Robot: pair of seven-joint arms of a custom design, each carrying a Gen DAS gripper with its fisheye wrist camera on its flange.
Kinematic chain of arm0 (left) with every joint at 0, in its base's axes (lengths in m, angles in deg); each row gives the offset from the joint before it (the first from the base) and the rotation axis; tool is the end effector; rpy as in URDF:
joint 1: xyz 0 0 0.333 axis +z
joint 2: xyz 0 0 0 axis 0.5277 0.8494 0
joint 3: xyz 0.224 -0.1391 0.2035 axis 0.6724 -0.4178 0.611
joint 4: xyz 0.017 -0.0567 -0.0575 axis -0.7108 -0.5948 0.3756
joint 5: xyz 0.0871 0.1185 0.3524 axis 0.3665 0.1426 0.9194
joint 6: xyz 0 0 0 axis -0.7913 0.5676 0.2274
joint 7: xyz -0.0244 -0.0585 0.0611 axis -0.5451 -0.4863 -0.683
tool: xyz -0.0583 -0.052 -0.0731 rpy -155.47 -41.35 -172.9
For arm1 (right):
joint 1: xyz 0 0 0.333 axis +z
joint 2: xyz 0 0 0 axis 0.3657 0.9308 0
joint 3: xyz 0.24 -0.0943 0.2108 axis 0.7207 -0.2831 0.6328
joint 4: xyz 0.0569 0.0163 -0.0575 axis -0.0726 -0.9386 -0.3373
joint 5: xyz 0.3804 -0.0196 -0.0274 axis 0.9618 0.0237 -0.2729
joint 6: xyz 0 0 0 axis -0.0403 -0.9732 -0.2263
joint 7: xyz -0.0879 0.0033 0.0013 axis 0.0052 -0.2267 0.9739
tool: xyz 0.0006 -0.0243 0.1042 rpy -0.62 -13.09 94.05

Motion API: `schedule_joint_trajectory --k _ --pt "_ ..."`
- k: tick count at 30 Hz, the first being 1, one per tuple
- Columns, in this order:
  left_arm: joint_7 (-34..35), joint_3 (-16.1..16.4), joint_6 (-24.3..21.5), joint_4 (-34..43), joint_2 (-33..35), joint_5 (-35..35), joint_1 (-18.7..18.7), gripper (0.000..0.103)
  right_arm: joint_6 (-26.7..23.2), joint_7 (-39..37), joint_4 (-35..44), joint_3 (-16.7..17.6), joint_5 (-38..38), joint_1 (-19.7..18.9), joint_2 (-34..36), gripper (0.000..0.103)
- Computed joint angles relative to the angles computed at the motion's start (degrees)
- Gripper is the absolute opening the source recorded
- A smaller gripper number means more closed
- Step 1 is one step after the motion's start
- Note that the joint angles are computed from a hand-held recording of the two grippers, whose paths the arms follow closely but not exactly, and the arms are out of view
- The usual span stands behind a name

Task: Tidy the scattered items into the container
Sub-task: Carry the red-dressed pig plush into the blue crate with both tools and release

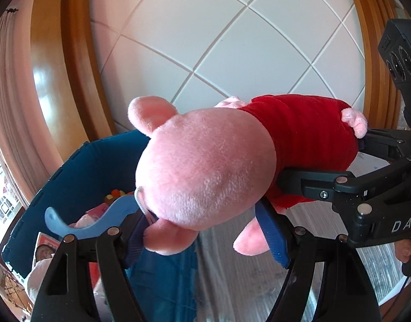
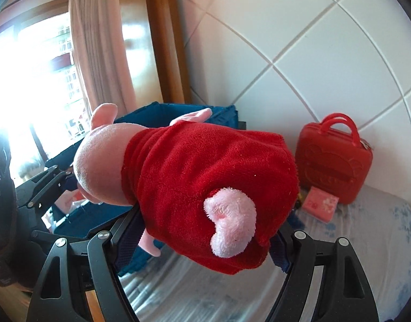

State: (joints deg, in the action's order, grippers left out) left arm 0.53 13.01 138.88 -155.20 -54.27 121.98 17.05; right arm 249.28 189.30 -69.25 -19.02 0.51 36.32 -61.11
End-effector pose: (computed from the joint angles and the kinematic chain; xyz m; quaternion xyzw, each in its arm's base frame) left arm 0.4778 -0.3306 0.5938 -0.4539 0.7411 -0.3679 0.3308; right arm 0.4850 0.2068 0.5871 -0.6873 0.5494 -0.2469 0.4059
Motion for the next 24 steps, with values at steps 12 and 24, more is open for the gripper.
schedule_joint_trajectory --k 12,24 --pt "5.61 3.04 -2.96 -0.78 -3.37 -6.93 7.74 0.075 -10.75 -7.03 28.37 1.9 1.76 7.22 19.05 0.08" --pt "41.41 6.8 -12.74 7.74 5.68 -39.28 10.1 0.075 -32.92 -0.54 61.93 -2.12 2.42 14.98 41.76 0.08"
